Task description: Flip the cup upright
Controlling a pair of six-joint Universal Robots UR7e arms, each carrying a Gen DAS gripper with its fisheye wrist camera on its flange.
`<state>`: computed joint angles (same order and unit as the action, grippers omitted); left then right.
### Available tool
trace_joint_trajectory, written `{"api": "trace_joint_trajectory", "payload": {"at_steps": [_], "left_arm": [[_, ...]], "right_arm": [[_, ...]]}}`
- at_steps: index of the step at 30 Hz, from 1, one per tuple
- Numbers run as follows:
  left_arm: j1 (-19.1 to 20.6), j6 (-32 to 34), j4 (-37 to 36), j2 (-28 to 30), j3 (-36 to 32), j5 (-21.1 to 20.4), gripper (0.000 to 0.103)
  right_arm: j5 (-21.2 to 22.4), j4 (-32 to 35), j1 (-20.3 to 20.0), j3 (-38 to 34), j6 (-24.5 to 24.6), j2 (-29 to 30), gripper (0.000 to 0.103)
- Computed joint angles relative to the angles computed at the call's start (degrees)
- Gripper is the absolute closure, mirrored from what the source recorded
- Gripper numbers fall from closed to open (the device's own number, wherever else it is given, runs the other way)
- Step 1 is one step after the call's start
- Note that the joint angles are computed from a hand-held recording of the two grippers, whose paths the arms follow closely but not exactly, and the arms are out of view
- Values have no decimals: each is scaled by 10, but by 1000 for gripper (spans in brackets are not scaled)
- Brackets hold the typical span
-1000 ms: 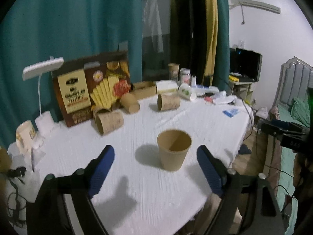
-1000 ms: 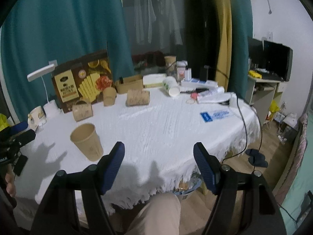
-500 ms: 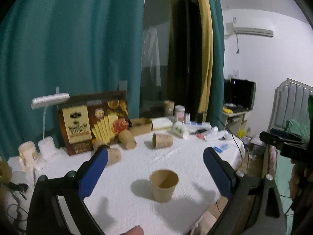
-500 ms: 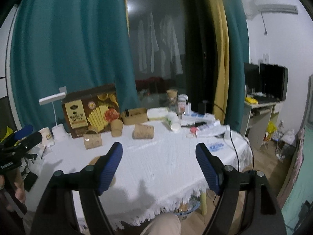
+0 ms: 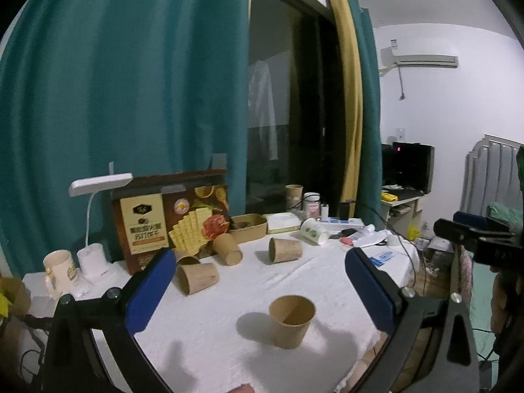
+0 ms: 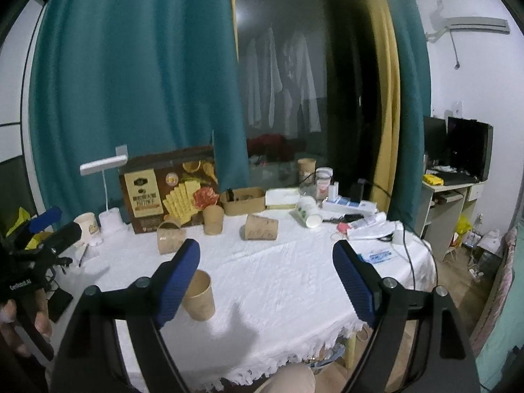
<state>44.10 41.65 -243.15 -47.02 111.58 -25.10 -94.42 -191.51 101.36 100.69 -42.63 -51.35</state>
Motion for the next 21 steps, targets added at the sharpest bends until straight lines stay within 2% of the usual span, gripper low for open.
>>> {"api": "trace_joint_trajectory", "payload": {"at_steps": [5, 21], "left_arm": [[9, -28, 18, -8, 14, 9, 0], [22, -45, 33, -7, 15, 1, 0]], "right_arm": [[-13, 15, 3, -10, 0, 19, 22], [-22, 23, 2, -25, 0, 36, 22]]}}
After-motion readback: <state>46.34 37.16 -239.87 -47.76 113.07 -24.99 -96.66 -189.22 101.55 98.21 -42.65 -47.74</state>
